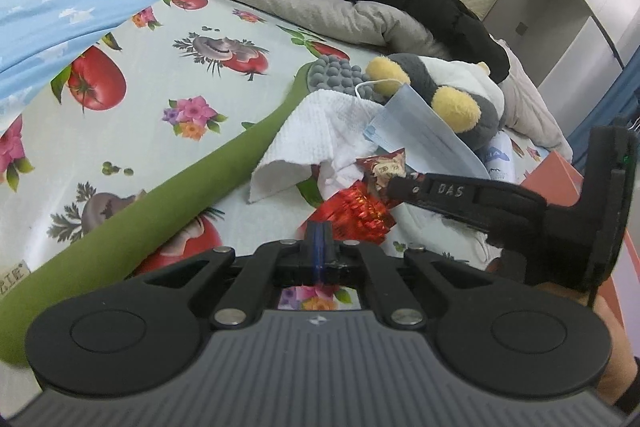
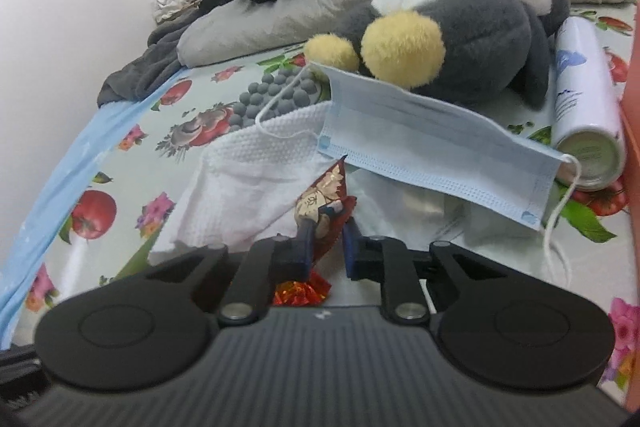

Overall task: Organize soft objects
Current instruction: 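Close left gripper on the red snack packet while right gripper closes on the brown-red snack packet, then lift and carry the red packet in left gripper while right gripper carries the brown packet toward the box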

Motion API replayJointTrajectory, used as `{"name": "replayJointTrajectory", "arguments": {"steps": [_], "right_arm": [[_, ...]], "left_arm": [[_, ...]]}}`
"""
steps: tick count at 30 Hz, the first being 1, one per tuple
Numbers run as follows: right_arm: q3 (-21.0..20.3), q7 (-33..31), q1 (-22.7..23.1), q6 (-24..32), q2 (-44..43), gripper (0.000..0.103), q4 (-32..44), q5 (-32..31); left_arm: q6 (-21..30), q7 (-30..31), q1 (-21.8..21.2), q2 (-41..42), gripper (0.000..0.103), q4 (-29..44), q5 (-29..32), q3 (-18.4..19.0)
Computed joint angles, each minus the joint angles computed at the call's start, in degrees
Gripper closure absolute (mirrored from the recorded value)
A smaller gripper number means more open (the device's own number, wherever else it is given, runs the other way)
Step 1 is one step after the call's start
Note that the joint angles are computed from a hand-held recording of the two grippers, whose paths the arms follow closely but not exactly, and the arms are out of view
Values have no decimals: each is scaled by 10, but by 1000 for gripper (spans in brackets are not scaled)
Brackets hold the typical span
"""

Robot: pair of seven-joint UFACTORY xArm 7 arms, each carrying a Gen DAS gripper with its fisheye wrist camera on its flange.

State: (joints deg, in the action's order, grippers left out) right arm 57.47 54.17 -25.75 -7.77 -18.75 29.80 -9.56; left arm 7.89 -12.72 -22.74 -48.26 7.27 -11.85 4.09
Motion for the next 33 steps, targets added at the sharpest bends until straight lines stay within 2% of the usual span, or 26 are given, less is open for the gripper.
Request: {"name": "replayJointTrajectory", "arguments": {"steps": [5, 7, 12, 13, 14, 16, 17, 18, 23, 27, 29, 30, 33], "right_arm": [[-68, 11, 83, 42, -50, 87, -21, -6], [-93, 23, 116, 62, -75, 87, -35, -11], [-157, 51, 199, 100, -126, 88, -72, -21], [-164, 57, 211, 111, -138, 88, -78, -25], [-171, 64, 222, 119, -147, 88, -82, -28], [-194, 76, 250, 129, -161, 88, -94, -31], [-207, 80, 269, 137, -168, 88, -101, -31], [-218, 83, 283, 143, -170, 88, -105, -33], [-249, 100, 336, 172, -181, 88, -118, -45], [-261, 98, 359, 188, -189, 88, -124, -63], [-264, 101, 362, 196, -191, 88, -126, -68], [-268, 103, 366, 198, -189, 88, -128, -68], [-278, 105, 376, 193, -185, 88, -134, -69]], "left_arm": [[25, 1, -12, -38, 103, -16, -13, 15], [30, 27, -30, -49, 102, -19, -14, 36], [23, 89, -43, -24, 98, -7, 0, 39], [22, 101, -44, -14, 90, -2, 3, 38], [23, 118, -51, -1, 75, 7, 6, 43], [-1, 143, -58, 25, 57, 15, 8, 40], [-17, 150, -57, 39, 50, 18, 9, 36], [-28, 164, -65, 60, 47, 26, 12, 42], [-51, 233, -106, 150, 41, 69, 19, 70], [-80, 246, -84, 219, 38, 95, 31, 31], [-100, 234, -44, 246, 36, 103, 46, -13], [-103, 230, -35, 259, 36, 109, 53, -23], [-112, 235, -64, 284, 36, 119, 55, 5]]}}
